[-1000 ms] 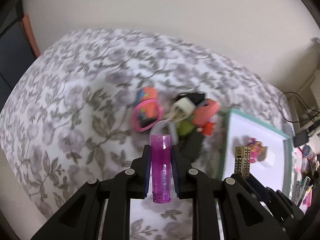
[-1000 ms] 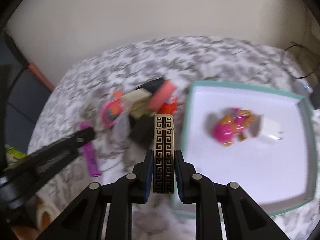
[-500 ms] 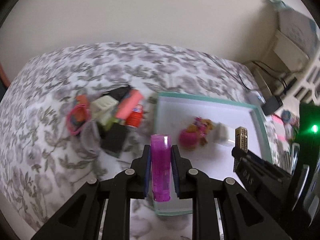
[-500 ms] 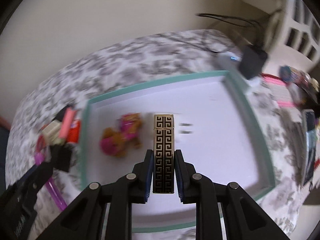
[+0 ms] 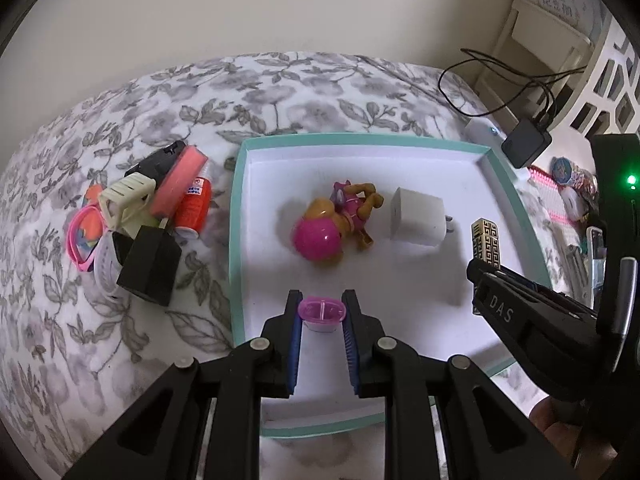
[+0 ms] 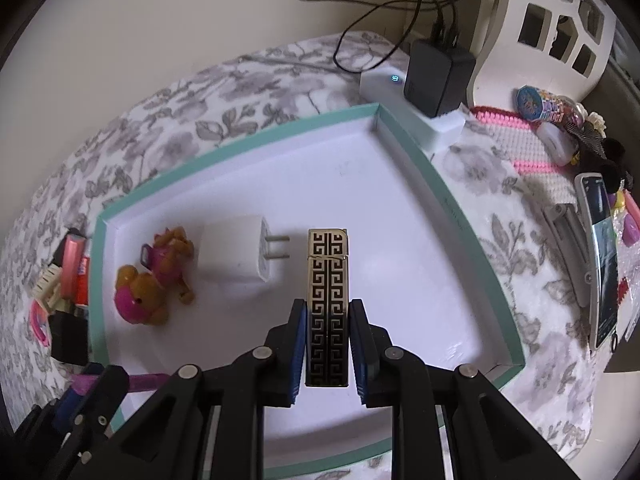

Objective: Organize rigid objects
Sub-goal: 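Carry both lighters into the white tray and open both grippers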

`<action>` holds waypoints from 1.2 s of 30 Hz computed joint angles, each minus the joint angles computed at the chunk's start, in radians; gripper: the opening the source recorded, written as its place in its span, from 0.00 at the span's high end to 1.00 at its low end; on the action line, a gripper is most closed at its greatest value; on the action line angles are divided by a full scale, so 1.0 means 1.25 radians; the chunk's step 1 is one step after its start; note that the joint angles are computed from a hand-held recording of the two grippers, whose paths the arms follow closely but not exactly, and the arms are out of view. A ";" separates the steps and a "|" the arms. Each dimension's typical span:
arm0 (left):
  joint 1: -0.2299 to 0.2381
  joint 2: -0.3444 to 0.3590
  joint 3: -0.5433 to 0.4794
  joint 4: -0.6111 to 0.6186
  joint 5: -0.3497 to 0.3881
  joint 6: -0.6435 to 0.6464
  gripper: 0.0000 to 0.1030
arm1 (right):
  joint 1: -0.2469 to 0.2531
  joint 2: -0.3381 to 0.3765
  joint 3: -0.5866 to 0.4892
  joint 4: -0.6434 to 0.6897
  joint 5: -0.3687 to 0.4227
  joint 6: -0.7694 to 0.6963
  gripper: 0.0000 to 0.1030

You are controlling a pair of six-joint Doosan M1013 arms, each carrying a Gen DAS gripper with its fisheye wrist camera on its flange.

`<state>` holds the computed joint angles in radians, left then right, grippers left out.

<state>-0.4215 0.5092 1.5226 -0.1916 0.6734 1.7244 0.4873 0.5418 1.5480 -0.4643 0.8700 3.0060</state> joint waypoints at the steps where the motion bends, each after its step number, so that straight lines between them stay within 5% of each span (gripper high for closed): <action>1: 0.000 0.001 0.000 0.003 0.000 0.003 0.80 | -0.001 0.002 0.000 0.009 0.000 -0.007 0.78; 8: 0.002 0.005 -0.006 0.008 0.013 -0.010 0.78 | -0.002 0.005 0.000 0.024 -0.003 -0.014 0.77; 12: 0.008 0.002 -0.005 -0.011 0.003 -0.017 0.57 | 0.001 0.003 -0.001 0.002 -0.002 0.003 0.77; 23: 0.035 -0.014 0.007 0.050 -0.071 -0.180 0.25 | 0.016 0.011 -0.020 -0.048 0.004 -0.004 0.76; 25: 0.041 -0.013 0.007 0.085 -0.078 -0.228 0.20 | 0.020 0.014 -0.025 -0.062 0.006 -0.007 0.71; 27: 0.047 -0.013 0.008 0.113 -0.083 -0.270 0.18 | 0.023 0.014 -0.027 -0.071 -0.002 -0.013 0.53; 36: 0.076 -0.008 0.006 0.234 -0.088 -0.455 0.07 | 0.040 0.015 -0.036 -0.121 -0.048 -0.027 0.34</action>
